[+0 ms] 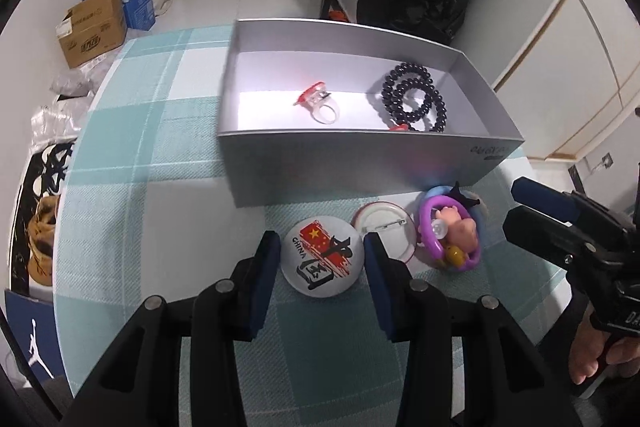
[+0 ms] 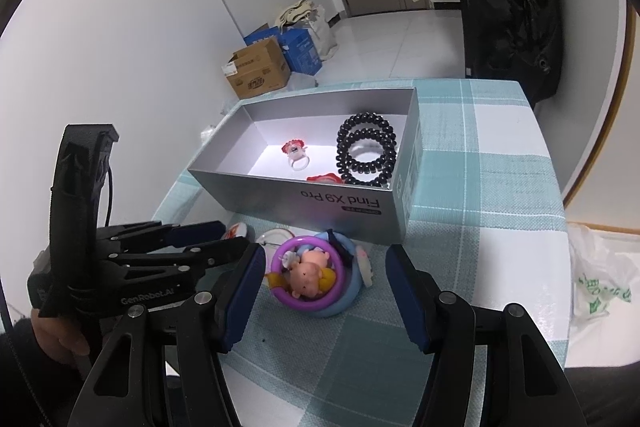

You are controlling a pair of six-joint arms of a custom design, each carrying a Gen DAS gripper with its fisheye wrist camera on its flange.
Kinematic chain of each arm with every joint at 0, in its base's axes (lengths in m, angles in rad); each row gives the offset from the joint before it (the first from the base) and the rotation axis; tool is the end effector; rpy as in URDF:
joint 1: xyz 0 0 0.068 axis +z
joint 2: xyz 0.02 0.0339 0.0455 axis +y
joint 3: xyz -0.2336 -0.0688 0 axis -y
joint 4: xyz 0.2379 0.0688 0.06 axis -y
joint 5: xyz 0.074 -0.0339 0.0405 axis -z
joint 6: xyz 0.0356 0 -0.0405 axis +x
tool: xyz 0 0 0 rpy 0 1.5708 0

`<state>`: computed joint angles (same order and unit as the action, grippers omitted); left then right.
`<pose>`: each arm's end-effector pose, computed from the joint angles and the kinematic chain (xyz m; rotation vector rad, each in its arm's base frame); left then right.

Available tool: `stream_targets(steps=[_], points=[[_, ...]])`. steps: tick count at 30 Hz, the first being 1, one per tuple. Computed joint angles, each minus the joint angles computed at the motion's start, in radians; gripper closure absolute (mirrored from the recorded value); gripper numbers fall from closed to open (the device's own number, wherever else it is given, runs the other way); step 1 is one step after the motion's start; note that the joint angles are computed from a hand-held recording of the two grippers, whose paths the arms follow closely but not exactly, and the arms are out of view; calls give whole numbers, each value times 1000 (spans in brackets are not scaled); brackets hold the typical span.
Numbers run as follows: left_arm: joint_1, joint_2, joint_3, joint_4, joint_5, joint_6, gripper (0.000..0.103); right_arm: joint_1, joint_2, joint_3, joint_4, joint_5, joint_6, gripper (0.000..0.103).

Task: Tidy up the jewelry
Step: 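Grasp the white flag-printed badge with the left tool, then grasp the purple toy ring with the right tool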

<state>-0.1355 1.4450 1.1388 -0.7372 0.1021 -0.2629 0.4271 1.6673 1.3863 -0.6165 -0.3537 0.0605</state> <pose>0.2875 -0.0429 0.2362 -0.1313 2.6284 -0.2724 0.3177 0.1581 0.2537 -0.6087 2.4267 0.6440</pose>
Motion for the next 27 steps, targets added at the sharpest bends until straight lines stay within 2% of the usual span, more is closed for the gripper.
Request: stream_targets(steps=[15, 25, 27], points=[[39, -188, -62, 57, 63, -56, 66, 45, 6, -7, -32, 7, -47, 41], [69, -227, -84, 80, 109, -55, 66, 120, 38, -2, -1, 144, -65, 42], [77, -232, -84, 80, 120, -52, 66, 143, 25, -16, 19, 198, -77, 47]])
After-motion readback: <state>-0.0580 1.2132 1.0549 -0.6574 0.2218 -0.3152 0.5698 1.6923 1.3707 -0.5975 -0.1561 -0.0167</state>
